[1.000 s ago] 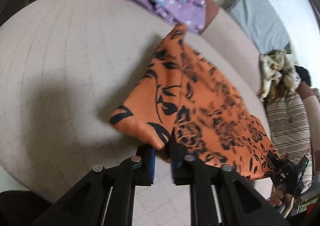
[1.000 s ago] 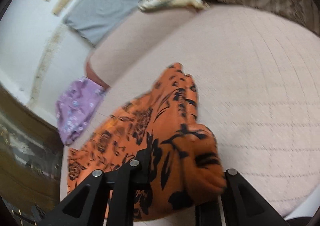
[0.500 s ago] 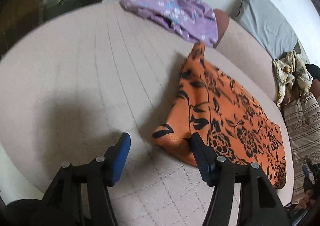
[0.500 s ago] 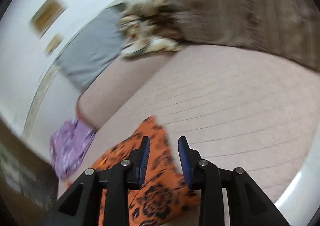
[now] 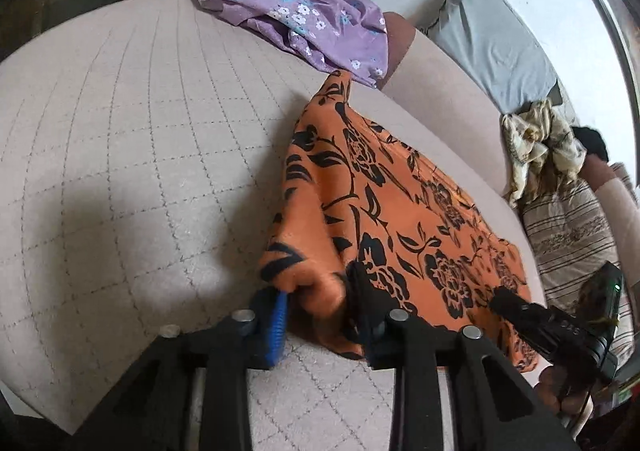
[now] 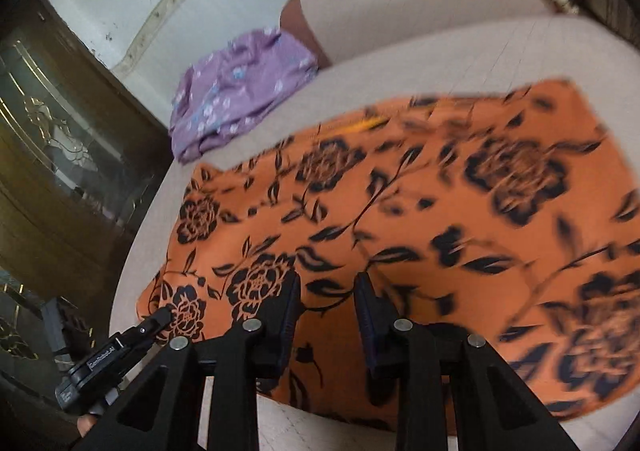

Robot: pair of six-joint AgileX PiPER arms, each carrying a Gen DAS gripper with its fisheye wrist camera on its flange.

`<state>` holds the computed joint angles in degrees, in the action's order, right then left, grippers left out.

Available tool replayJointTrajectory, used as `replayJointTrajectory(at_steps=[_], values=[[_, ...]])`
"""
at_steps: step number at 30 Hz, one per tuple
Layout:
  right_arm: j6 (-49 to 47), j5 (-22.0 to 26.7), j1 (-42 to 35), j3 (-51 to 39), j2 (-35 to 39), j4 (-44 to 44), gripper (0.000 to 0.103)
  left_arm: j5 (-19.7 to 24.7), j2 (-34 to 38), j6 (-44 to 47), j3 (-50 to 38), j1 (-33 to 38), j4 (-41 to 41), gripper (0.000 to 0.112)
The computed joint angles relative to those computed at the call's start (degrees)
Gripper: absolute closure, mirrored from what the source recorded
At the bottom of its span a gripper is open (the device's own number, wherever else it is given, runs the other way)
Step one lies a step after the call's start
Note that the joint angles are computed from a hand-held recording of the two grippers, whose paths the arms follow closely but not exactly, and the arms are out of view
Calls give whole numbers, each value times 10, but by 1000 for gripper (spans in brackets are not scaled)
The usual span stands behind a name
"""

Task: Fold small clothes

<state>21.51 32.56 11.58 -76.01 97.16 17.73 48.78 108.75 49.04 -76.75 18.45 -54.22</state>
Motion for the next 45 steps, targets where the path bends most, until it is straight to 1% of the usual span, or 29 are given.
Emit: replayJointTrajectory(at_steps=[1, 2, 3, 4, 5, 6, 7, 8, 10, 13, 15, 16, 18, 20, 23, 26, 27, 28, 30, 31, 32, 33, 34, 35, 36, 37, 39, 42, 45], values=[[-6, 13, -3, -7, 21, 21, 75, 2, 2, -12, -1, -4, 9, 44], [8, 13, -2, -1, 27, 19, 80, 11, 7, -12, -6, -3, 3, 39], [16, -10, -2, 13, 27, 21, 80, 3, 4, -11, 0, -7, -6, 34], [7, -18, -4, 19, 25, 35, 80, -5, 3, -22, -2, -14, 3, 35], [7, -12, -4, 15, 26, 34, 80, -13, 3, -31, -5, -21, 12, 35], [5, -5, -3, 12, 25, 31, 80, -23, 1, -39, -4, -26, 21, 41], [-2, -5, -3, 15, 24, 37, 80, -31, -1, -45, -3, -31, 27, 74], [-16, -14, -5, 26, 20, 54, 80, -23, 5, -58, -14, -36, 42, 86], [-38, -15, -13, 32, 15, 81, 80, -35, -1, -65, -11, -46, 56, 91], [-82, 10, -32, 31, 13, 133, 80, -74, -44, -33, 21, -69, 61, 95], [-113, 44, -55, 18, 16, 179, 80, -89, -80, -1, 36, -89, 57, 96], [-134, 59, -70, 16, 19, 212, 77, -94, -94, 7, 40, -100, 61, 96], [-173, 95, -103, 17, 23, 281, 77, -99, -124, 22, 41, -130, 78, 97], [-187, 118, -130, 19, 19, 307, 77, -113, -151, 35, 49, -166, 98, 97], [-197, 118, -162, 38, -1, 323, 74, -121, -169, 33, 53, -227, 129, 97], [-235, 131, -212, 72, -17, 390, 73, -133, -174, 17, 64, -285, 158, 97], [-244, 133, -226, 84, -22, 408, 72, -146, -170, 8, 72, -316, 177, 98], [-255, 133, -244, 100, -29, 431, 70, -157, -165, 3, 78, -335, 192, 98], [-271, 134, -272, 124, -38, 463, 62, -174, -142, -22, 84, -374, 236, 98], [-274, 135, -282, 130, -40, 471, 48, -174, -123, -50, 80, -391, 270, 97], [-283, 137, -289, 136, -40, 484, 44, -169, -102, -75, 75, -401, 297, 97], [-309, 148, -300, 143, -35, 518, 44, -179, -96, -77, 82, -405, 301, 97], [-320, 158, -306, 142, -31, 528, 43, -193, -106, -56, 96, -405, 284, 95], [-322, 168, -308, 133, -23, 527, 42, -184, -112, -31, 97, -399, 265, 90], [-317, 177, -307, 118, -13, 518, 42, -153, -117, -1, 90, -388, 241, 78], [-311, 181, -303, 102, -2, 509, 41, -108, -121, 24, 76, -375, 220, 69], [-300, 188, -295, 68, 19, 492, 38, -45, -150, 81, 77, -337, 171, 62], [-275, 212, -280, -3, 67, 468, 36, 0, -198, 175, 98, -273, 96, 44], [-223, 212, -243, -82, 116, 404, 36, 1, -209, 189, 96, -229, 98, 43]])
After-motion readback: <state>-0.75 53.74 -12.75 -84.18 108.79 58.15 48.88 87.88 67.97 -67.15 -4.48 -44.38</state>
